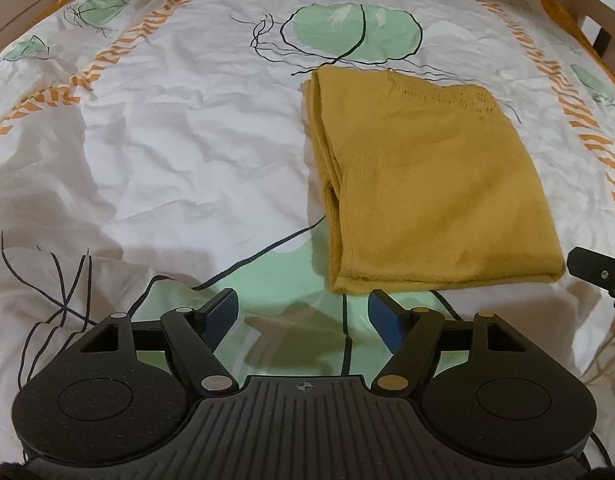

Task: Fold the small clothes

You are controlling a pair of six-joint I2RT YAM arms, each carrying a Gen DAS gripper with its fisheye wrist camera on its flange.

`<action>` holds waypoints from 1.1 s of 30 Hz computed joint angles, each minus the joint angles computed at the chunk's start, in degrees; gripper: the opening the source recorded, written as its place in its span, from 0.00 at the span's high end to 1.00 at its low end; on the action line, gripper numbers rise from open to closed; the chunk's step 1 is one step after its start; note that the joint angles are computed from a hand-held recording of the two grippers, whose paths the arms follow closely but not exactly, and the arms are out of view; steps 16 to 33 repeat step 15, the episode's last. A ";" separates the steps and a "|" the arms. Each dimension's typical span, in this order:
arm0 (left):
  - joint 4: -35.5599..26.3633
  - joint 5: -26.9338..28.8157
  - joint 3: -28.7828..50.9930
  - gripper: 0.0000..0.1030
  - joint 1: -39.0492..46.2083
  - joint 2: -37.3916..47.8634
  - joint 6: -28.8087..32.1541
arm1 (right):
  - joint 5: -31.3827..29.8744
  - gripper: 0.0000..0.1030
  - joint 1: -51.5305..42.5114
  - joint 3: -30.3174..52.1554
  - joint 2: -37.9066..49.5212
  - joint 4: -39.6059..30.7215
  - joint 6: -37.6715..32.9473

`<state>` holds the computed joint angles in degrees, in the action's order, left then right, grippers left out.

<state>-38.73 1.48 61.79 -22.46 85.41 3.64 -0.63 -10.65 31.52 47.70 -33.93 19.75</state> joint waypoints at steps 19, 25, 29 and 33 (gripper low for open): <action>0.00 -0.15 0.60 0.32 -0.09 0.78 0.18 | -0.40 0.01 -0.14 0.15 1.18 0.81 -0.22; 0.00 -0.15 0.60 0.32 -0.09 0.78 0.18 | -0.40 0.01 -0.14 0.15 1.18 0.81 -0.22; 0.00 -0.15 0.60 0.32 -0.09 0.78 0.18 | -0.40 0.01 -0.14 0.15 1.18 0.81 -0.22; 0.00 -0.15 0.60 0.32 -0.09 0.78 0.18 | -0.40 0.01 -0.14 0.15 1.18 0.81 -0.22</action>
